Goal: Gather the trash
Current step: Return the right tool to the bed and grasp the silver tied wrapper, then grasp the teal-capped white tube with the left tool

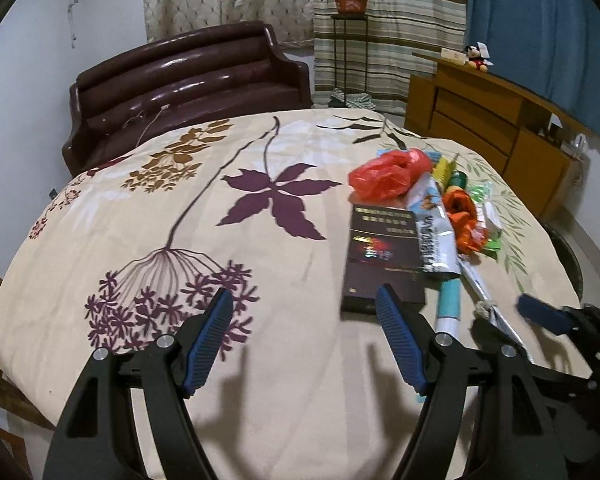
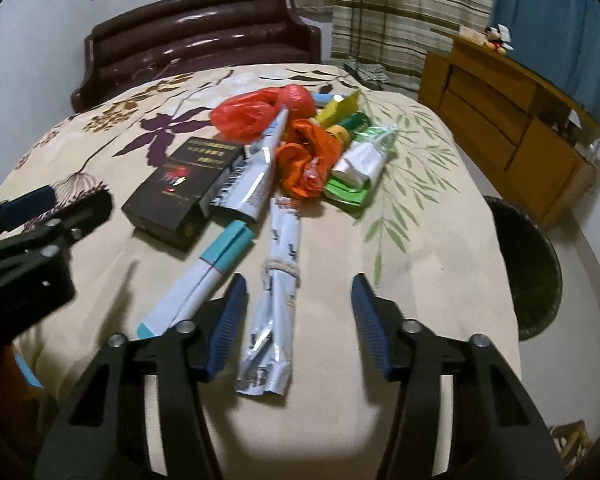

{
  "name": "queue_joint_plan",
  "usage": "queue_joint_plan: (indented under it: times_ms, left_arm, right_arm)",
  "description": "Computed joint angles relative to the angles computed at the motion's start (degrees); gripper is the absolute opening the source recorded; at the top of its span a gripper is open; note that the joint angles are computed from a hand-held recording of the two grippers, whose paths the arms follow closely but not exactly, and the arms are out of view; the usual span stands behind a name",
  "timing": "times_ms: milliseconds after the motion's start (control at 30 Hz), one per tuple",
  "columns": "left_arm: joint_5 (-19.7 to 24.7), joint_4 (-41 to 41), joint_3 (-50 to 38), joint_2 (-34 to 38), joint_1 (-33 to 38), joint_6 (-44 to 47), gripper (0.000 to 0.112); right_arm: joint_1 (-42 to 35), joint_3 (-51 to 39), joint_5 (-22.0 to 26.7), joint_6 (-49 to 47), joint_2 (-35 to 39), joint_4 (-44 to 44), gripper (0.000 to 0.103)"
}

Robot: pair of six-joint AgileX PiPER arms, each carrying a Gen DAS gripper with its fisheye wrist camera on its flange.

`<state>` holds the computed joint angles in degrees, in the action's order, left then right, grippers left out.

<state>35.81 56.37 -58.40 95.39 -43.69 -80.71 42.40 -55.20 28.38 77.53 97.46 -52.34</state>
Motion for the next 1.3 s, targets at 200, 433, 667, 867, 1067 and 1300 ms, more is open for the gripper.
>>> queue_joint_plan:
  times_ms: [200, 433, 667, 867, 1067, 1300]
  left_arm:
    - [-0.19, -1.46, -1.22, 0.78, -1.97, 1.01, 0.072]
    - [-0.68, -4.48, -3.53, 3.74, -4.95, 3.31, 0.066]
    - [-0.01, -7.51, -7.57, 8.70, -7.26, 5.64, 0.049]
    - [-0.29, -6.75, -9.11, 10.76, -8.26, 4.94, 0.025]
    - [-0.35, -3.16, -8.36, 10.82, -9.66, 3.23, 0.017]
    - [-1.99, -0.48, -7.68, 9.45, -10.68, 1.22, 0.015]
  right_arm:
    - [-1.24, 2.79, -3.24, -3.94, -2.78, 1.71, 0.017]
    - [-1.80, 10.00, -3.68, 2.77, -10.83, -6.02, 0.017]
    - [-7.06, 17.52, -7.80, 8.23, -17.78, -11.35, 0.017]
    - [-13.06, 20.45, -13.63, 4.95, -19.69, -8.45, 0.017]
    - [-15.13, 21.89, -15.28, 6.39, -21.07, -10.13, 0.017]
    - [-16.19, 22.48, -15.17, 8.73, -21.98, -12.82, 0.017]
